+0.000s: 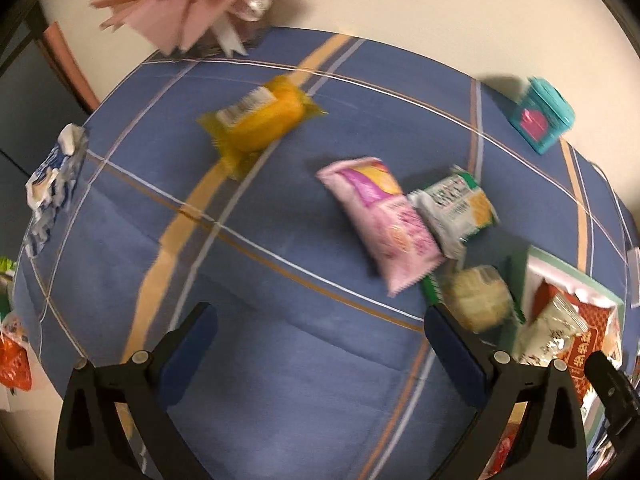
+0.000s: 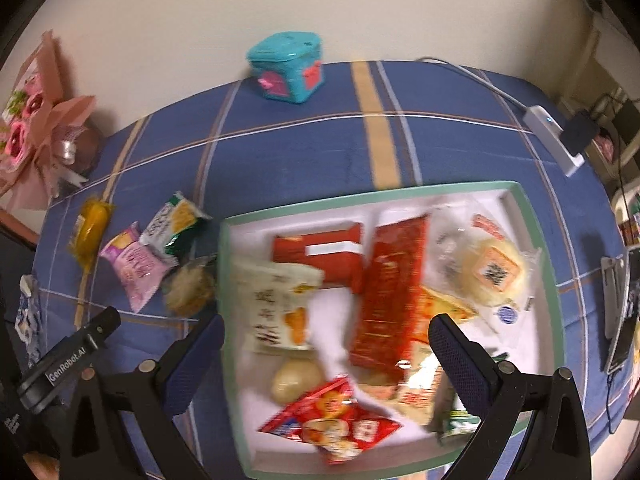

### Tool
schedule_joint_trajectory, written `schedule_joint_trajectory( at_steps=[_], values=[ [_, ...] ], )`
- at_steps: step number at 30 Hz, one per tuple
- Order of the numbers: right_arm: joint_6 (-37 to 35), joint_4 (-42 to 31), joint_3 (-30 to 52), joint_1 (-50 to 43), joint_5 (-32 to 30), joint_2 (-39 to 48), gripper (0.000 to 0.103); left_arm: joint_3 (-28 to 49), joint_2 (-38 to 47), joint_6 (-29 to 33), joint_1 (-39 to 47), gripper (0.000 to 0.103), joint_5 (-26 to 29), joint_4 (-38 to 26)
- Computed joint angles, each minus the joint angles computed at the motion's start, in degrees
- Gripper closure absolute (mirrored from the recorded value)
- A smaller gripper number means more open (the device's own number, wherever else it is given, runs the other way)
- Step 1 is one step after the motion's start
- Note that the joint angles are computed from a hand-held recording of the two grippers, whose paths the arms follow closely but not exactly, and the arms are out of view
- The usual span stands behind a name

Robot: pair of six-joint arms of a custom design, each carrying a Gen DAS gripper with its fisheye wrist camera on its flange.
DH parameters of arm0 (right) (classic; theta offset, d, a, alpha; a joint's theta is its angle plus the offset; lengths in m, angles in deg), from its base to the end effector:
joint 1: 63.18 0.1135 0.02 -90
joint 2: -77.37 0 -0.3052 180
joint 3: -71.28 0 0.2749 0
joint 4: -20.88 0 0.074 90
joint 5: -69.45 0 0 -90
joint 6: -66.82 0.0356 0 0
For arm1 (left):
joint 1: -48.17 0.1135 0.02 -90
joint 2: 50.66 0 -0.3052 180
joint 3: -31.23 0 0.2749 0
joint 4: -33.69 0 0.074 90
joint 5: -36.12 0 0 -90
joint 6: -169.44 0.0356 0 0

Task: Organize snacks
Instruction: 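Move both open tools from the tray back to the snack pile, then grasp the clear round pastry packet with right tool while left tool grasps pink Swiss roll packet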

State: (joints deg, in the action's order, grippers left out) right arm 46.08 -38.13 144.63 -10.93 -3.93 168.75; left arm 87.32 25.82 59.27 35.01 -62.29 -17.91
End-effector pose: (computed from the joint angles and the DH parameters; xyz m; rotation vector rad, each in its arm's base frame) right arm 0.1997 0.2413 0.2282 0.4565 2.7411 0.0771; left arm 0.2350 -0.0496 0.2106 -0.2036 2.7910 0.0699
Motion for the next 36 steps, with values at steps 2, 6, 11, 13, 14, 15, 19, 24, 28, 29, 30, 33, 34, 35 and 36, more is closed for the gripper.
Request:
schedule_joint_trajectory(
  at_steps=[2,6,11,13,14,15,19,24,28,29,30,33,34,35,36],
  values=[
    [-0.73,0.51,2.13,0.72,-0.35,2.31,0.000,-0.26,-0.56,1.13,2.38,0.000,0.62,-0.05],
    [-2.43,1.63,6.28,2.24,-1.03,6.76,0.000,-0.69,-1.15,3.83,7.63,0.000,2.04,0.03],
    [-4.92,3.86,10.85,4.06,-2.13,11.79,0.000,-0.74,-0.54,5.82,11.08,0.000,2.89,0.32],
    [-6.14,4.13,12.61,4.50,-2.27,13.77,0.000,-1.19,-0.07,6.39,11.93,0.000,3.24,0.79],
    [-6.62,4.16,13.40,4.62,-2.38,14.66,0.000,-1.29,-0.03,6.65,12.29,0.000,3.44,0.74],
    [-7.18,4.46,13.98,4.69,-2.55,15.51,0.000,-1.24,0.37,6.79,12.48,0.000,3.65,0.84],
    [-8.21,6.13,14.40,4.25,-3.45,17.04,0.000,-1.48,1.53,6.96,12.44,0.000,4.35,1.39],
    [-11.19,9.85,14.05,3.15,-3.97,18.12,0.000,-1.53,3.13,7.04,12.11,0.000,5.15,2.34],
    [-11.64,12.45,13.35,2.78,-4.43,18.55,0.000,-1.23,4.49,7.01,12.69,0.000,5.51,2.90],
    [-11.80,12.98,13.38,2.65,-4.74,18.79,0.000,-1.23,4.84,7.10,13.00,0.000,5.73,3.11],
    [-12.04,13.57,13.29,2.60,-4.95,18.94,0.000,-1.24,5.14,7.20,13.36,0.000,6.02,3.29],
    [-12.81,14.09,13.93,2.50,-4.73,19.97,0.006,-0.90,6.78,8.17,14.97,0.000,6.86,4.42],
    [-12.94,14.23,14.13,2.44,-4.37,20.25,0.008,-0.85,6.99,8.26,15.19,0.000,7.03,4.56],
    [-13.05,14.37,14.26,2.41,-4.18,20.44,0.011,-0.76,7.31,8.43,15.59,0.000,7.27,4.77],
    [-13.31,14.79,14.36,2.33,-4.30,20.69,0.012,-0.59,7.62,8.71,16.02,0.000,7.45,4.92]
  ],
)
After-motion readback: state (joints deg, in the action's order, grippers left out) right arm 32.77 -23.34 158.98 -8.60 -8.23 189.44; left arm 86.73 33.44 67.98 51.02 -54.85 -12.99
